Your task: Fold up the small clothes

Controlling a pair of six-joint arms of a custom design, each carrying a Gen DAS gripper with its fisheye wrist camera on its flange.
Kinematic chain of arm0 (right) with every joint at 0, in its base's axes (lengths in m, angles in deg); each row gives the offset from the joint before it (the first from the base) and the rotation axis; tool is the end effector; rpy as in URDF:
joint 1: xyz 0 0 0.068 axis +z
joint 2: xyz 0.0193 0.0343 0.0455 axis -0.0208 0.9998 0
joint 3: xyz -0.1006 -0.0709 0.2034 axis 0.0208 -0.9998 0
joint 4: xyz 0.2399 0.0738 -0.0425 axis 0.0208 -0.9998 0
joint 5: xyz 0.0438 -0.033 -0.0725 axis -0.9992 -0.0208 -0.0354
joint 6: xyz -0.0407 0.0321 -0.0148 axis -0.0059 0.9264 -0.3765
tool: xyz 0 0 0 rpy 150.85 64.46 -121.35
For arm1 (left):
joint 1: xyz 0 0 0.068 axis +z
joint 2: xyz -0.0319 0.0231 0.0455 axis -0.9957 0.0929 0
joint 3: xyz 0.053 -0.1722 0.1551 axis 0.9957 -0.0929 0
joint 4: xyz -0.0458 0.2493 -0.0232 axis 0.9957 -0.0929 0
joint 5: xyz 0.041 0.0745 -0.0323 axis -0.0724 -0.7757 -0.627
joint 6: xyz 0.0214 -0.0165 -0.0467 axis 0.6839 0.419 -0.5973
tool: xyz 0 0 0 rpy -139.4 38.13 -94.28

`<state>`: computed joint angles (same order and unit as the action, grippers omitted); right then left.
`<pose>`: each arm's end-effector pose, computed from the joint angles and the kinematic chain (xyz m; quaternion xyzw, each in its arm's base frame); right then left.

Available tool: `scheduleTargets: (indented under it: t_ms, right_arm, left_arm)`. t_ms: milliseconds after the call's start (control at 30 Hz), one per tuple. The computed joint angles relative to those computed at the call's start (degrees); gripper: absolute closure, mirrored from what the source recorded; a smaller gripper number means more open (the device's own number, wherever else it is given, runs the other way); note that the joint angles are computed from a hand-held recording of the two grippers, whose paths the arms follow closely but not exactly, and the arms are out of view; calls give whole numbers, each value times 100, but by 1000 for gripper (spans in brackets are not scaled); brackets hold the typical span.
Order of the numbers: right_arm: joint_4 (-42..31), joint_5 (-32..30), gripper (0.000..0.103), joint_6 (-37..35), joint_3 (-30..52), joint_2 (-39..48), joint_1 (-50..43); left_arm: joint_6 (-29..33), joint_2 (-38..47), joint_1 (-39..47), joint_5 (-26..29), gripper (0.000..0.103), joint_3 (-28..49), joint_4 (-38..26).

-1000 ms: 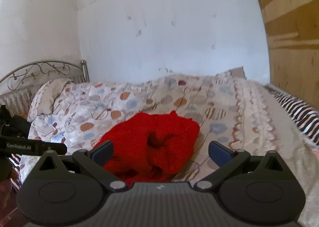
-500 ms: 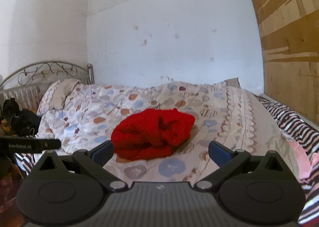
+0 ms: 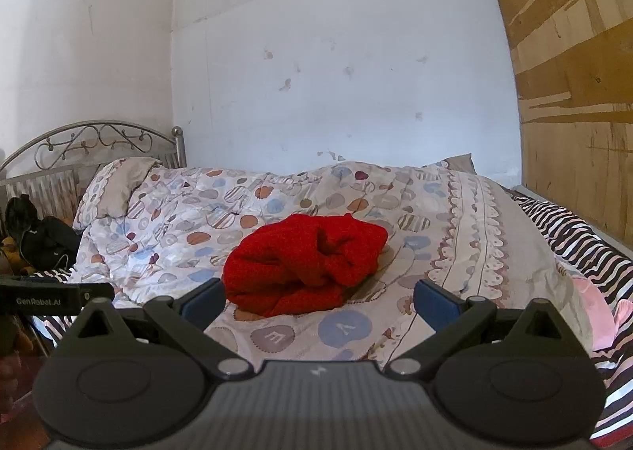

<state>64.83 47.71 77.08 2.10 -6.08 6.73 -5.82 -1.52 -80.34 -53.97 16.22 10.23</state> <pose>0.2416 0.0460 0.2695 -0.1443 0.7748 0.1921 0.5847 0.1875 0.0229 0.2736 -0.1479 0.8181 0.0896 0.5485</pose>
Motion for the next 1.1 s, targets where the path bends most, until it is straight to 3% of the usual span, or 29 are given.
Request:
scheduleTargets:
  t_ms: [667,1100]
  right_arm:
    - [245,285,0,120,-30,480,35]
    - [325,425,0,47,285,1111,264]
  left_arm:
    - [78,772,259,265,1,-127,570]
    - [-22,1511,380,298,1,195,828]
